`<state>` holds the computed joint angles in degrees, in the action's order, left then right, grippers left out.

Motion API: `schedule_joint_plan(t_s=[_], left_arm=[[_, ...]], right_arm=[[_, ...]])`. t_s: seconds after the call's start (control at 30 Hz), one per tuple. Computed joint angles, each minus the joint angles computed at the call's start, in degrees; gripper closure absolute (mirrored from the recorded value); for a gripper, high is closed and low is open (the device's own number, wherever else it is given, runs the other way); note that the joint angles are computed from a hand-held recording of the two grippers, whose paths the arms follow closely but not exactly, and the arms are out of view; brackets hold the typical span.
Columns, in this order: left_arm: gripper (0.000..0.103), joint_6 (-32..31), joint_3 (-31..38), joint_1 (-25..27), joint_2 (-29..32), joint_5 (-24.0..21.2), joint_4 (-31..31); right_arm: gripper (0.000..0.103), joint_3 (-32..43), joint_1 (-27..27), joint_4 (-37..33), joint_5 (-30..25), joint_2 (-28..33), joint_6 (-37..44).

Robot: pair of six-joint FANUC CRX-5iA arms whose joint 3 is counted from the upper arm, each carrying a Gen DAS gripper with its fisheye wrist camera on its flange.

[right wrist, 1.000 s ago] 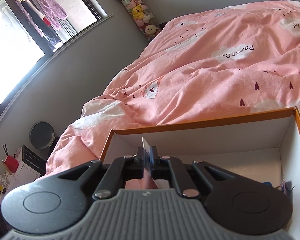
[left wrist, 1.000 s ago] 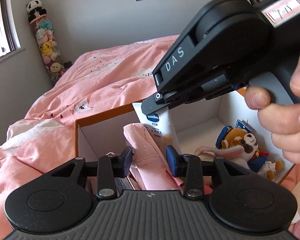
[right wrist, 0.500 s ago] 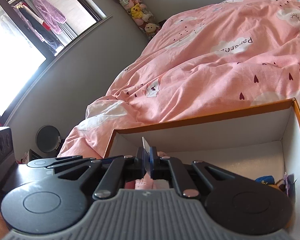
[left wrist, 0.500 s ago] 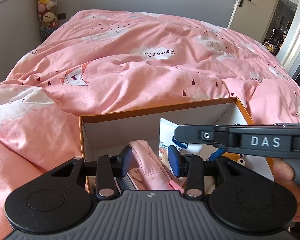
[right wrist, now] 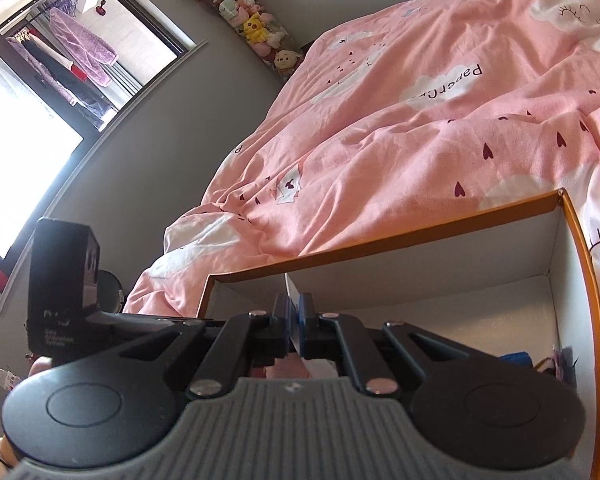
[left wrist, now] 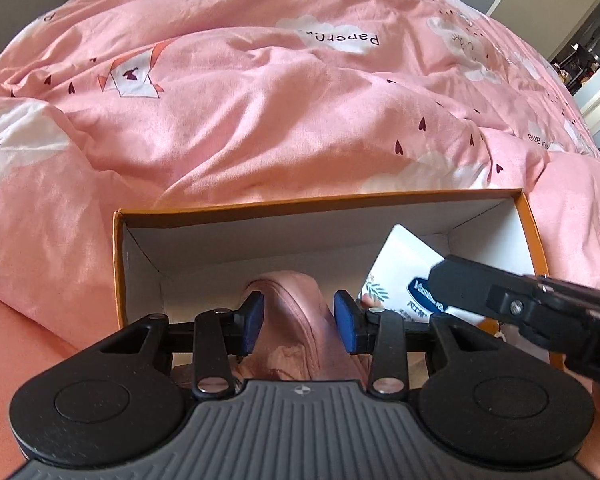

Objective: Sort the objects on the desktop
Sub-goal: 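Lower the pink pouch and Vaseline tube into the orange box with both tools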

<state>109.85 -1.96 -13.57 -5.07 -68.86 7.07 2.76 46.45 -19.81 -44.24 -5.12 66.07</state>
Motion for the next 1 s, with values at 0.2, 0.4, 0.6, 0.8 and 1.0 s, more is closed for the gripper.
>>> schedule_joint_plan(t_s=[0.2,0.4,0.6,0.8,1.0], left_arm=[[0.074,0.31,-1.40,2.55,0.78,0.25,4.18],[0.082,-1.54,-3.06,0.30,-3.60,5.10,1.77],[0.083,-4.10,-1.93,-7.36,-7.56,9.04,-10.18],[0.084,-5.56,-4.38,-14.82,-10.74,9.74,-19.98],[0.084,-5.73,-2.81,-22.06,-11.66,7.53,-29.42]], right_arm=[[0.098,0.35,-1.38,-3.08,-0.54,0.01,1.95],[0.098,0.08,-1.07,-2.56,-0.09,-0.46,1.24],[0.098,-0.57,0.58,0.60,1.61,-1.21,-0.64],[0.098,-1.41,1.11,1.83,0.72,-1.89,-1.68],[0.098,-1.49,1.24,1.72,-0.39,-2.21,-1.87]])
